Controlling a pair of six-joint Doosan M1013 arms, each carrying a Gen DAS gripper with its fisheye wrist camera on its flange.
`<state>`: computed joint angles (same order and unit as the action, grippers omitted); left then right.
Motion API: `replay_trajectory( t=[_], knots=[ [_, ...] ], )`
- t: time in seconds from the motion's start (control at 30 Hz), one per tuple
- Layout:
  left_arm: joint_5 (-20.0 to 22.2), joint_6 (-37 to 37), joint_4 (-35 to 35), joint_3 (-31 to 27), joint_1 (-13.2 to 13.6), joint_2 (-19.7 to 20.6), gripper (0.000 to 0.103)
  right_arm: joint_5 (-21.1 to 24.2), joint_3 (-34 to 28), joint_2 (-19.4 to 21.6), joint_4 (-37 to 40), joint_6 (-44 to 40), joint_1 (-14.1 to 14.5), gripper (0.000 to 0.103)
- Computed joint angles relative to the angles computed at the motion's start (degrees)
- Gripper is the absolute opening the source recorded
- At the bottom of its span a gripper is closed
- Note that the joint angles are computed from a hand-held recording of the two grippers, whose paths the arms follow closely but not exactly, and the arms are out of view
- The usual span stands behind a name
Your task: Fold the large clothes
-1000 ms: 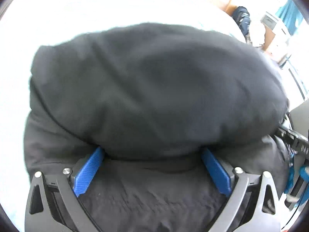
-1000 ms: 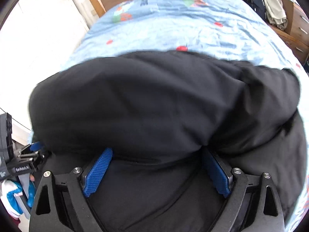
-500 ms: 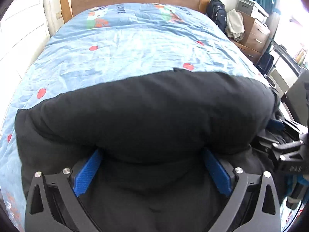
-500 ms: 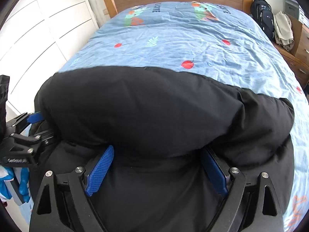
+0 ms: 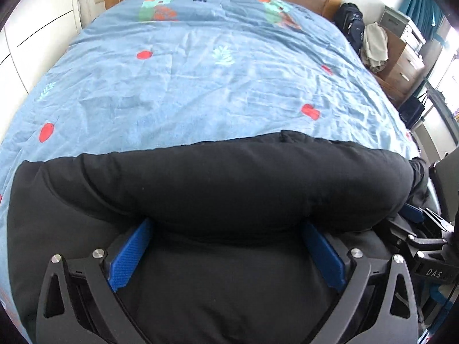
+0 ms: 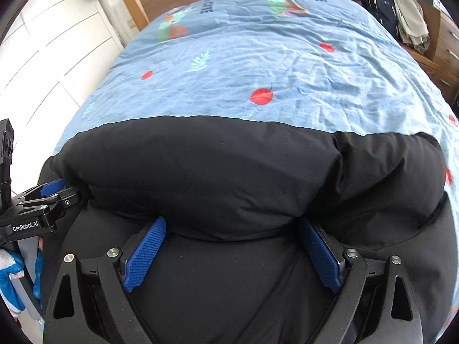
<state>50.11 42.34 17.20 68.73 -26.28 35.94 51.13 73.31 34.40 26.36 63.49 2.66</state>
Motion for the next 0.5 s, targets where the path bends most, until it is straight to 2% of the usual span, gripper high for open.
replay_trajectory(
  t=[0.2,0.4,0.5],
  knots=[
    [0.21,-0.79,0.71,-0.86,0.24,1.62,0.103,-0.20,-1.54,2.12,-1.58,2.49,0.36,0.098],
    [1.17,3.04,-3.40,-1.50,1.49,1.30,0.103,2.79,-3.82,3.24,-0.78,4.94,-1.02,0.098],
    [1.93,3.80,-6.21,-0.66,2.86,0.29,0.103,2.49,-4.22,3.19,-3.24,8.33,-1.85,0.098]
  ],
)
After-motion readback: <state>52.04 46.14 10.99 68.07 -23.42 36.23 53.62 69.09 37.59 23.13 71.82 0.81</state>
